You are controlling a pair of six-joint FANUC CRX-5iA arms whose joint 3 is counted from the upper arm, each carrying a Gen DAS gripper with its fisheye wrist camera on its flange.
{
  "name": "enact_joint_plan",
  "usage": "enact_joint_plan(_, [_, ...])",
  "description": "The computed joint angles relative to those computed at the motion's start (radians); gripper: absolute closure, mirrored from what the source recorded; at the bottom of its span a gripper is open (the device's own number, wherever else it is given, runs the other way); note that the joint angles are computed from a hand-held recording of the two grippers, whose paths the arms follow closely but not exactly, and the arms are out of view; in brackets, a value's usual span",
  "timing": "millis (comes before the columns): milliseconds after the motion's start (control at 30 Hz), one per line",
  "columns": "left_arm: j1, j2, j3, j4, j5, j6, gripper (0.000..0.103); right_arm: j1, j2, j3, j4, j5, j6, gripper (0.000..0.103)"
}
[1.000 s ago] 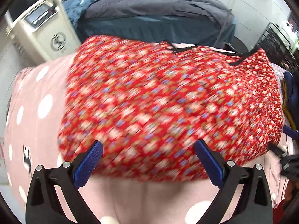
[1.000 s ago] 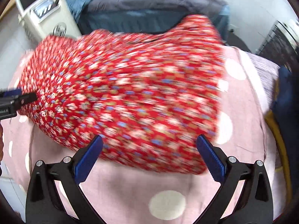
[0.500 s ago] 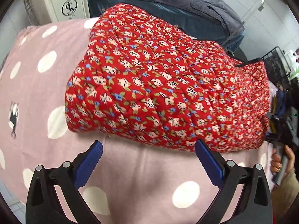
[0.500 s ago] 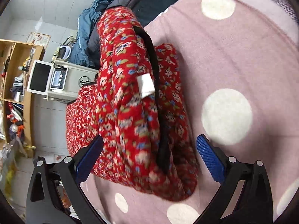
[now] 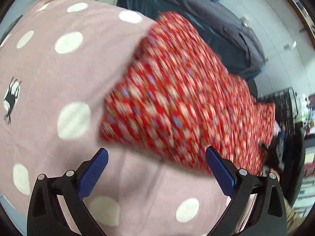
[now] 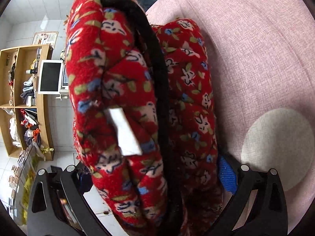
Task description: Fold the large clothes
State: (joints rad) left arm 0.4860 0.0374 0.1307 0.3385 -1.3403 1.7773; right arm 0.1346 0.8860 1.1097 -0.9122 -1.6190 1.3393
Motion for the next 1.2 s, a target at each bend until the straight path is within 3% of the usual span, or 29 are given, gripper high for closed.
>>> enact_joint_plan(100, [0.070, 0.030, -0.003, 0.101, 0.038, -0.070, 0.006, 0.010, 0.000, 0.000, 0.019, 0.009, -0.019, 0.005])
enact_joint_plan(233, [0.111, 0.132, 0.060, 0.197, 0.021, -0.184, 0.006, 0.017, -0.017, -0.017, 0.038, 0.012, -0.037, 0.005])
enact_joint_plan(400, [0.078, 0.273, 0.193, 0.127, -0.056, -0.241, 0.006, 0.020, -0.049, -0.046, 0.054, 0.022, -0.043, 0.005])
enact_joint_plan(600, [0.142, 0.282, 0.013, 0.352, 0.012, -0.367, 0.005, 0.049, -0.044, -0.009, 0.095, -0.002, -0.105, 0.005])
enact_joint_plan(867, [0.180, 0.389, 0.078, 0.434, -0.135, -0.496, 0.004, 0.070, -0.020, 0.052, 0.133, -0.043, -0.157, 0.004])
enact_joint_plan(967, [0.172, 0.412, 0.094, 0.443, -0.144, -0.504, 0.004, 0.074, -0.029, 0.037, 0.145, -0.030, -0.161, 0.004])
enact_joint_plan(1200, [0.115, 0.383, 0.093, 0.405, -0.054, -0.418, 0.005, 0.083, -0.047, 0.015, 0.156, -0.012, -0.173, 0.004])
